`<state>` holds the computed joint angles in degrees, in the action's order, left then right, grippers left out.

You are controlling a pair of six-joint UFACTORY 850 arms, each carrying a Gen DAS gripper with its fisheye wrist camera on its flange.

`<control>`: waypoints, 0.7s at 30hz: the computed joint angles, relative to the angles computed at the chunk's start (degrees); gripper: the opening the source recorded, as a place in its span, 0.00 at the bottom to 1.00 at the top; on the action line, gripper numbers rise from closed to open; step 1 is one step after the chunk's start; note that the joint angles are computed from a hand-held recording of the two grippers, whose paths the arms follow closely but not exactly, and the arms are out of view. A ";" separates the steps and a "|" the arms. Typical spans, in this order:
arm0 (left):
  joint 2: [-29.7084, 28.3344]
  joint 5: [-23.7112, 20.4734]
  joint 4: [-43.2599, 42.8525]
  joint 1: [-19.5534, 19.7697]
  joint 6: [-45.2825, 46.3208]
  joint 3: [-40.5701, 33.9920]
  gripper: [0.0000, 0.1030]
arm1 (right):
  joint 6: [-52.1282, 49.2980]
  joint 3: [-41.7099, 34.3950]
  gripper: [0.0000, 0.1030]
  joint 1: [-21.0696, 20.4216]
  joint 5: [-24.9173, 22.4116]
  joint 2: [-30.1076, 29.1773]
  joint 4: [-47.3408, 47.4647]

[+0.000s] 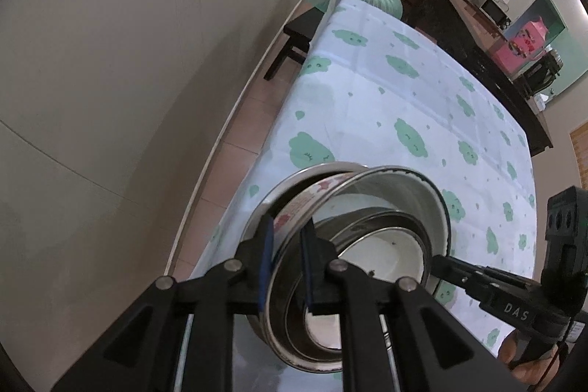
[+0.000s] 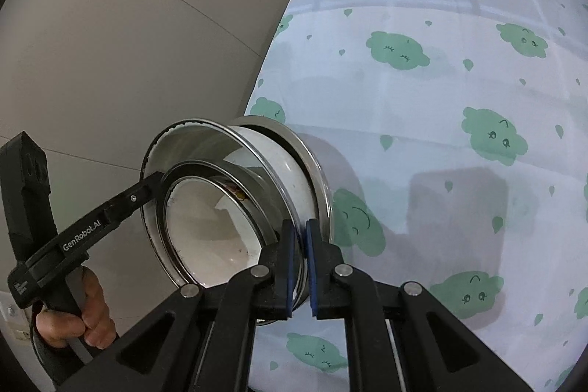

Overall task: Organize plates and bowls
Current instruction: 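Lower the nested Pooh bowl onto the stacked steel bowls with both tools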

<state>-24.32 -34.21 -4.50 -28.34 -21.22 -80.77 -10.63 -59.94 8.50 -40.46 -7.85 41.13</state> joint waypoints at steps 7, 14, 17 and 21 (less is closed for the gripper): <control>-0.25 -0.23 0.87 -0.04 -0.65 -0.02 0.11 | 0.02 -0.49 0.07 0.08 -0.62 -0.41 -0.48; -0.30 -0.37 1.33 -0.06 -1.59 0.85 0.08 | 0.42 -1.81 0.08 0.33 -1.19 -0.73 -3.26; -0.26 -0.11 1.24 -0.13 -1.86 1.28 0.08 | 0.87 -2.44 0.08 0.51 -1.48 -1.07 -4.95; -0.57 0.39 3.27 -0.77 -3.26 1.06 0.08 | 1.23 -3.44 0.08 0.56 -2.24 -1.84 -6.85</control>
